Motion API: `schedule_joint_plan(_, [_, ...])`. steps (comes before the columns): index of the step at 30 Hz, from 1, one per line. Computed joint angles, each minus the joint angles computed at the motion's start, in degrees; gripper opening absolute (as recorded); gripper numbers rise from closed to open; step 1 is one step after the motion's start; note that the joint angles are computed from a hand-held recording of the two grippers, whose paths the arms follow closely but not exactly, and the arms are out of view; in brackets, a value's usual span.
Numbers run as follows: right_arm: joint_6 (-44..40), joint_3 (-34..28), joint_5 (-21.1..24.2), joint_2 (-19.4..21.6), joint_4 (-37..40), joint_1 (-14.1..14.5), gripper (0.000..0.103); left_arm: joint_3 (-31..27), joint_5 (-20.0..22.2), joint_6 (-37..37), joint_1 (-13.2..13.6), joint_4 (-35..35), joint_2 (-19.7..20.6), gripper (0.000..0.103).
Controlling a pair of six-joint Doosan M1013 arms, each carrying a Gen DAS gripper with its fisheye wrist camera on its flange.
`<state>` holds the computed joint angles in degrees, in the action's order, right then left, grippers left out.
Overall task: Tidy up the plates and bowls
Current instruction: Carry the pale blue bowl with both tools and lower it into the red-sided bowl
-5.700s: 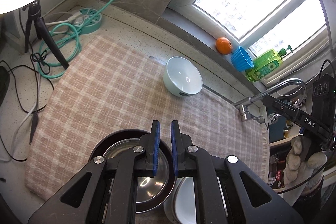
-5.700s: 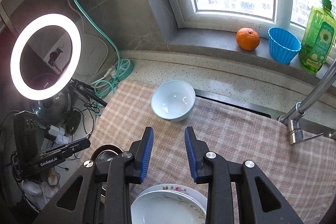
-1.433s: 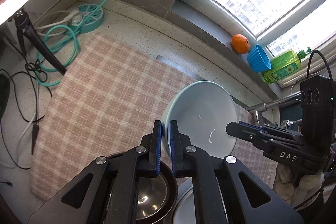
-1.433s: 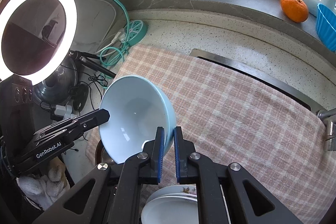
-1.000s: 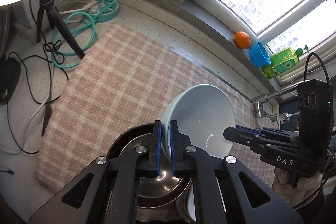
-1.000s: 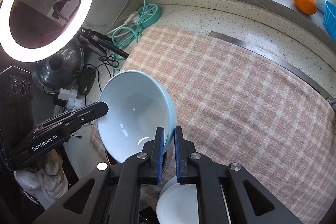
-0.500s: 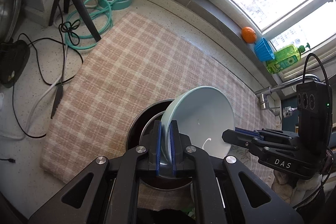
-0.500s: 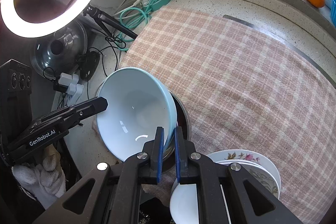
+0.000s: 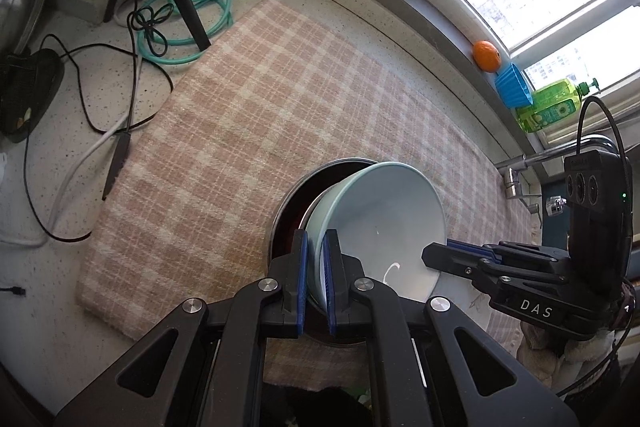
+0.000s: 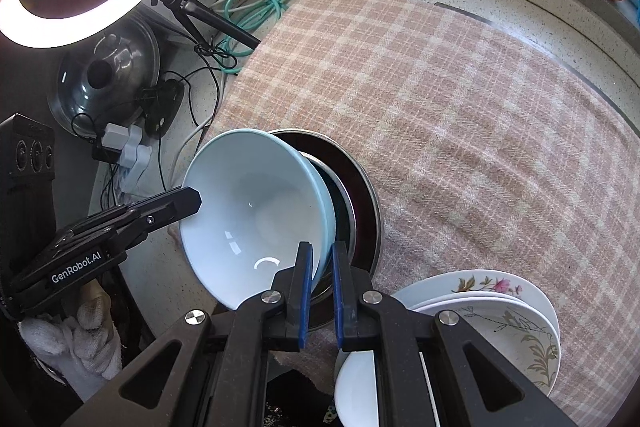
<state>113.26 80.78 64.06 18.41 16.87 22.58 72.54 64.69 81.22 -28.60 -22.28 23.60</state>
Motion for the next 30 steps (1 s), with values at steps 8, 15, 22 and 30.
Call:
schedule_joint_plan(8, [0.8, -0.1, 0.7, 0.4, -0.8, 0.3, 0.009, 0.7, 0.4, 0.7, -0.1, -0.6, -0.1, 0.006])
schedule_joint_plan(15, [1.0, -0.2, 1.7, 0.6, -1.5, 0.4, 0.009, 0.7, 0.7, 0.9, -0.2, -0.4, 0.1, 0.006])
schedule_joint_plan(22, [0.9, -0.6, 2.1, 0.7, -2.3, 0.5, 0.011, 0.4, 0.9, 0.9, -0.3, -0.1, 0.4, 0.006])
schedule_joint_plan(30, [0.5, -1.0, 2.4, 0.8, -3.2, 0.7, 0.011, 0.4, 1.1, 1.4, -0.4, 0.6, 0.4, 0.006])
